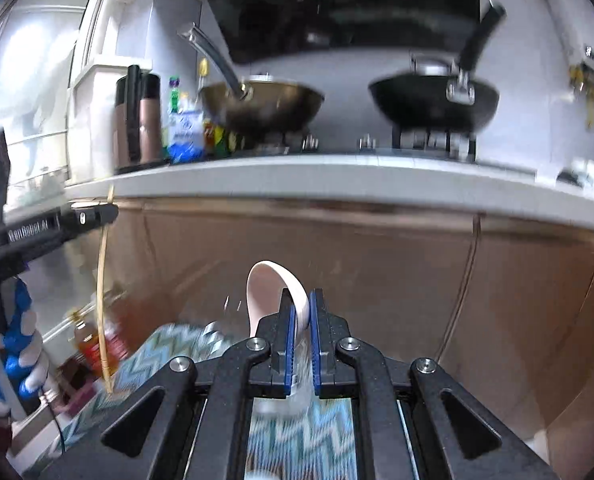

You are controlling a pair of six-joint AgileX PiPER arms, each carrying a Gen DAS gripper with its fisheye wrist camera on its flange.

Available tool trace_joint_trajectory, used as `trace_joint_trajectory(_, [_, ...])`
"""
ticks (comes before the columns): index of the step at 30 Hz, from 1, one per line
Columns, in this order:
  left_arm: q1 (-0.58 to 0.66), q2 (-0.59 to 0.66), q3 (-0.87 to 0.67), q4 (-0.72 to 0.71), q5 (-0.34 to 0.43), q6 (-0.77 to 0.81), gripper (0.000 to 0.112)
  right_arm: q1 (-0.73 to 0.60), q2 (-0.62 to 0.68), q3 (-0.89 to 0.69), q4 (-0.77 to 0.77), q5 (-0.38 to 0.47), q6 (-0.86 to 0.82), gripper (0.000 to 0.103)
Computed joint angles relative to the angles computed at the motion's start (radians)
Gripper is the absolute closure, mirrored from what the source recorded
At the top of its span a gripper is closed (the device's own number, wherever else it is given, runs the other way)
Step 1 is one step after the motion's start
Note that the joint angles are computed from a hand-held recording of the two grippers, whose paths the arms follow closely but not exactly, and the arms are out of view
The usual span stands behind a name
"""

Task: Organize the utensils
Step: 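Lift the spoon into the wire holder with the right tool while the left drops its chopstick in, then move both open tools back down toward the remaining utensils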

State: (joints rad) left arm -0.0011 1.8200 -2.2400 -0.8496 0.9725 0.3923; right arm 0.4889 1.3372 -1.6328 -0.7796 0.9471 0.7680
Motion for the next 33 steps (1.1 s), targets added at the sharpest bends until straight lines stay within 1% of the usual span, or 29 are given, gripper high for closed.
trace_joint_trajectory(2, [-0.059, 0.02, -0.003, 0.043, -0.129, -0.047, 0.107, 0.025, 0.07, -0.04, -0.114, 0.008, 0.072, 0.096])
trace_joint_trajectory(5, [-0.135, 0.05, 0.025, 0.087, -0.293, -0.057, 0.107, 0.012, 0.152, -0.063, -0.222, 0.003, 0.126, 0.096])
trace_joint_trajectory(6, [-0.158, 0.066, 0.017, 0.113, -0.323, -0.077, 0.107, 0.011, 0.163, -0.058, -0.242, 0.002, 0.142, 0.096])
trace_joint_trajectory(8, [-0.191, 0.078, 0.055, 0.136, -0.397, -0.076, 0.107, -0.017, 0.197, -0.037, -0.271, -0.026, 0.184, 0.096])
trace_joint_trajectory(10, [-0.225, 0.071, 0.14, 0.147, -0.493, -0.054, 0.107, -0.042, 0.228, -0.016, -0.301, -0.048, 0.232, 0.096])
trace_joint_trajectory(11, [-0.234, 0.073, 0.169, 0.139, -0.526, -0.035, 0.107, -0.045, 0.239, -0.005, -0.321, -0.05, 0.257, 0.096])
trace_joint_trajectory(12, [-0.245, 0.057, 0.23, 0.111, -0.57, 0.008, 0.106, -0.045, 0.247, 0.015, -0.348, -0.049, 0.289, 0.095])
trace_joint_trajectory(13, [-0.256, 0.054, 0.278, 0.087, -0.62, 0.051, 0.106, -0.054, 0.249, 0.037, -0.353, -0.069, 0.313, 0.095])
trace_joint_trajectory(15, [-0.276, 0.058, 0.326, 0.091, -0.683, 0.099, 0.104, -0.07, 0.235, 0.101, -0.353, -0.128, 0.366, 0.089])
trace_joint_trajectory(16, [-0.282, 0.047, 0.365, 0.054, -0.707, 0.16, 0.103, -0.074, 0.231, 0.128, -0.362, -0.15, 0.388, 0.085])
trace_joint_trajectory(17, [-0.283, 0.043, 0.383, 0.03, -0.713, 0.196, 0.095, -0.078, 0.228, 0.148, -0.364, -0.169, 0.402, 0.083])
trace_joint_trajectory(18, [-0.282, 0.034, 0.405, -0.016, -0.714, 0.25, 0.084, -0.079, 0.224, 0.161, -0.36, -0.18, 0.408, 0.081])
trace_joint_trajectory(19, [-0.275, 0.018, 0.433, -0.084, -0.712, 0.32, 0.078, -0.079, 0.219, 0.17, -0.356, -0.189, 0.413, 0.073])
trace_joint_trajectory(20, [-0.272, 0.002, 0.455, -0.116, -0.714, 0.356, 0.072, -0.074, 0.205, 0.185, -0.363, -0.195, 0.425, 0.067])
trace_joint_trajectory(21, [-0.27, -0.019, 0.475, -0.132, -0.716, 0.375, 0.07, -0.069, 0.199, 0.19, -0.372, -0.191, 0.433, 0.066])
trace_joint_trajectory(23, [-0.251, -0.06, 0.501, -0.174, -0.696, 0.423, 0.069, -0.043, 0.164, 0.198, -0.385, -0.171, 0.428, 0.065])
trace_joint_trajectory(27, [-0.198, -0.141, 0.501, -0.139, -0.629, 0.398, 0.066, 0.011, 0.1, 0.182, -0.373, -0.107, 0.374, 0.065])
trace_joint_trajectory(30, [-0.133, -0.2, 0.48, -0.115, -0.542, 0.356, 0.066, 0.079, 0.04, 0.153, -0.34, -0.029, 0.313, 0.065])
trace_joint_trajectory(33, [-0.037, -0.26, 0.455, -0.153, -0.407, 0.353, 0.065, 0.168, -0.006, 0.119, -0.343, 0.076, 0.279, 0.064])
